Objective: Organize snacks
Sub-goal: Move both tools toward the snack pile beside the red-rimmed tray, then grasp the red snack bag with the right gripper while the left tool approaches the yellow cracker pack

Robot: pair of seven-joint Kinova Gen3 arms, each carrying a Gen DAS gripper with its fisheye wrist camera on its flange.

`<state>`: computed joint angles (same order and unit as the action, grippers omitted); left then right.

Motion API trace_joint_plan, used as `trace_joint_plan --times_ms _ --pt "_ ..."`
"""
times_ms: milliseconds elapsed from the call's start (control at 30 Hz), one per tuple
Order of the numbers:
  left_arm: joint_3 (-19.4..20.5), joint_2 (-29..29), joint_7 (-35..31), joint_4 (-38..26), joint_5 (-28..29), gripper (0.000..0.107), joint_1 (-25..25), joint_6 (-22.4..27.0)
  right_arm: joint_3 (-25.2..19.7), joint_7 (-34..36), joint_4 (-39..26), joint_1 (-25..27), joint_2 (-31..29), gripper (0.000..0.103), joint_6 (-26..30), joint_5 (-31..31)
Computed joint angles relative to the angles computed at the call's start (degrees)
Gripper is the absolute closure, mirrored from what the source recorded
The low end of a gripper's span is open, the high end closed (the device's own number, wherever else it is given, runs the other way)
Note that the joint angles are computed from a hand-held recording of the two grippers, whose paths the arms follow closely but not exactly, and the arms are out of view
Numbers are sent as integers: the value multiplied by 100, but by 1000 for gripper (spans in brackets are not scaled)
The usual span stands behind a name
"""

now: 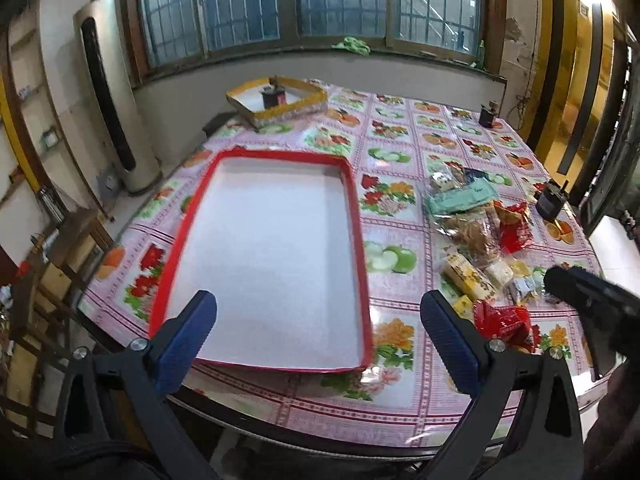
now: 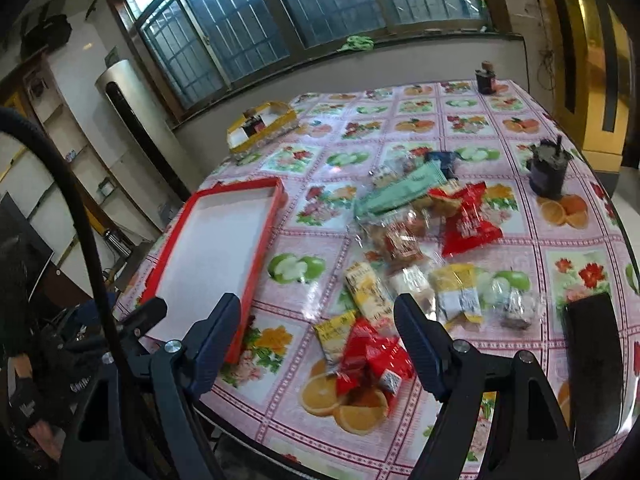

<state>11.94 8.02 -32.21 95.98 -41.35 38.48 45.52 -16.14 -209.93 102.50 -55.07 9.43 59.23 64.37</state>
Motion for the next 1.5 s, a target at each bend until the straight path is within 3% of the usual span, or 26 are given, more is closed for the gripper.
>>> trace_joint_plan --times_ms 67,200,333,400,600,733,800,833,1000,1067,1167,1233,1300,1400,1500 --pt "95 99 -465 -168 381 6 -153 -4 2 -47 87 20 -20 24 -32 -18" --pt "-110 351 -967 -432 644 6 45 81 41 -141 200 94 13 24 -54 -63" --pt "346 554 -1727 -660 1504 6 -534 81 73 -168 447 292 -118 24 -403 -279" --pt "86 577 -1915 -672 1700 6 -308 9 50 -194 625 373 -224 27 -527 -387" --pt "-193 637 -2020 -730 1461 6 139 29 -26 -531 1164 778 -407 33 -1618 -422" --pt "-264 662 -2034 -778 1522 6 118 64 69 -224 1070 880 -277 33 -1891 -629" --pt "-283 660 -2012 -775 1546 6 97 68 133 -97 939 896 -169 28 -1843 -828" --pt "-292 642 -1985 -756 1550 6 93 55 165 -15 857 883 -106 21 -1769 -901" --pt "-266 587 -1959 -648 1631 6 16 -25 303 808 436 975 200 21 -1740 -1704" --pt "-253 589 -1995 -626 1654 6 1 -43 514 690 482 803 177 39 -1772 -1784" --pt "-193 585 -2187 -625 1818 6 -73 -102 549 351 661 710 86 41 -1818 -1542" --pt "-341 673 -2569 -743 2189 6 -1 -116 258 202 779 911 1 42 -1761 -1390" --pt "-163 892 -2904 -1052 2623 6 -199 106 -29 -125 918 1024 -131 43 -1574 -1126" --pt "290 1467 -3340 -1786 3238 8 -558 669 237 -329 907 449 -224 43 -875 -1063" --pt "-54 1897 -3154 -2375 3341 13 -126 1174 777 -458 888 -347 -255 43 -176 -1006"
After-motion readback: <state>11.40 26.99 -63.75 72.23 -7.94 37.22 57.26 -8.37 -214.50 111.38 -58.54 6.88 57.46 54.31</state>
